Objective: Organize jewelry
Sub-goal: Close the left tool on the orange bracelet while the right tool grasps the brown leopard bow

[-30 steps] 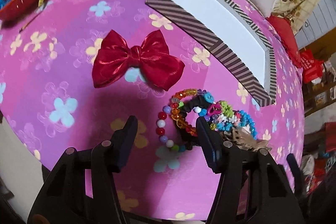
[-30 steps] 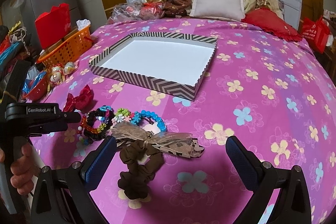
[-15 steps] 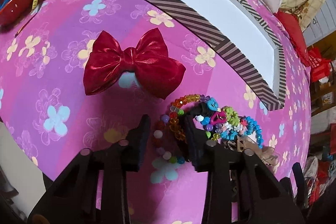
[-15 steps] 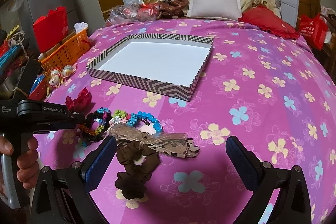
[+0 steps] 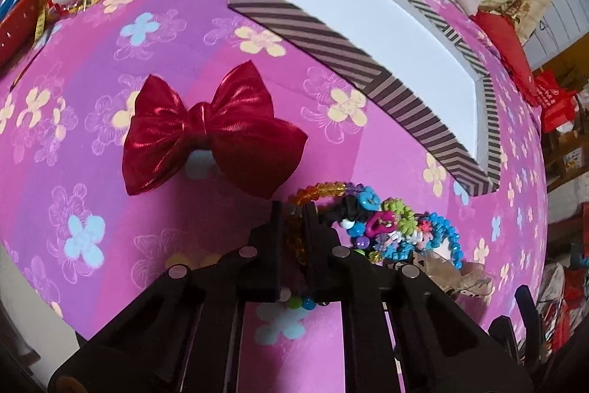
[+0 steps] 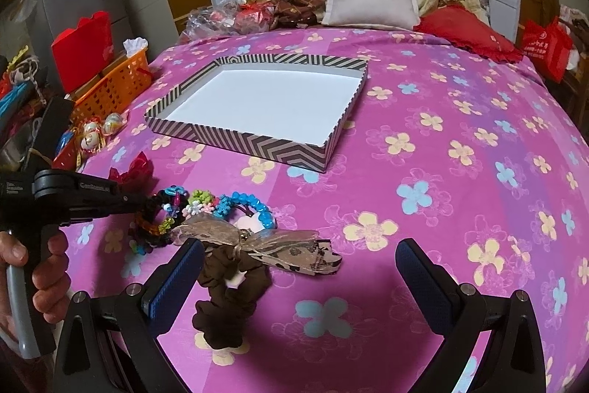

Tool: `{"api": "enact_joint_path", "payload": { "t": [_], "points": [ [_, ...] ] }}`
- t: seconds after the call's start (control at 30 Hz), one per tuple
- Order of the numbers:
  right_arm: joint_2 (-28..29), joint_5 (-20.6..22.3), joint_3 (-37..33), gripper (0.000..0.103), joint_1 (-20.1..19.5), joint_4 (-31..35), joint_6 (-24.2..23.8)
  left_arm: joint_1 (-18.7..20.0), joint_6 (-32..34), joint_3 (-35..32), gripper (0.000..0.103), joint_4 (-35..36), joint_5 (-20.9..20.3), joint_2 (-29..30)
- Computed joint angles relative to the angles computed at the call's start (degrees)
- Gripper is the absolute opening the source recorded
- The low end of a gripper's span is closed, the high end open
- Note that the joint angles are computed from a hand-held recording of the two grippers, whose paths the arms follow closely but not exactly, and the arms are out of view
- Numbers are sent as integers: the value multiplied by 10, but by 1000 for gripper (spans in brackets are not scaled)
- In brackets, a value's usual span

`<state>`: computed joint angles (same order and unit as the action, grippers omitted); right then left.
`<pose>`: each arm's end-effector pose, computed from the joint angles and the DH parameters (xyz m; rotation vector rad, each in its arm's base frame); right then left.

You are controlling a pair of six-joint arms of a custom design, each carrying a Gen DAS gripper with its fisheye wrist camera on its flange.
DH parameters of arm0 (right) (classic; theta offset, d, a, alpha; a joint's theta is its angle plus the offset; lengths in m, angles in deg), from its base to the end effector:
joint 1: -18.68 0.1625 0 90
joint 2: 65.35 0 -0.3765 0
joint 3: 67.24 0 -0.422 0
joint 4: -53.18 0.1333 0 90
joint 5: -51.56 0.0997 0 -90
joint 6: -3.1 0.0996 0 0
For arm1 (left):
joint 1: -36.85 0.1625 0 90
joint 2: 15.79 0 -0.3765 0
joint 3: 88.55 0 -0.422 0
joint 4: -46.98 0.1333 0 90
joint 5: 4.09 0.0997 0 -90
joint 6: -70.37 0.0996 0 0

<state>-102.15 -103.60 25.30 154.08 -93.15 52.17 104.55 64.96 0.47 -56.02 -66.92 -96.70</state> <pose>0.4852 -0.4182 -0.0016 -0.0766 -2.1684 1.0255 -0.0563 -0.6083 0.3950 0.3674 2.6638 -0.2671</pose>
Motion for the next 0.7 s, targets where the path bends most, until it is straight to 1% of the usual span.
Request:
{"api": "enact_joint_path", "payload": {
  "t": [0.13,0.33,0.37,0.43,0.5,0.6,0.7],
  "points": [
    [-5,5,6,103,-1,-2,1,-5,9,0,8,-7,-13,-9],
    [-5,43,12,103,-6,-30,-54,-18,17,-1,8,-6,-37,-27],
    [-3,49,12,102,-7,-34,-64,-20,18,-1,8,-5,-40,-29],
    [4,63,5,90,-9,-33,-82,-26,23,-1,8,-6,-48,-36],
    [10,78,0,83,-14,-34,-98,-34,27,0,8,-7,-52,-42],
    [17,85,-3,82,-17,-35,-104,-44,35,1,8,-8,-59,-49],
    [16,92,2,82,-20,-61,-111,-51,39,-2,8,-8,-64,-55]
  ]
}}
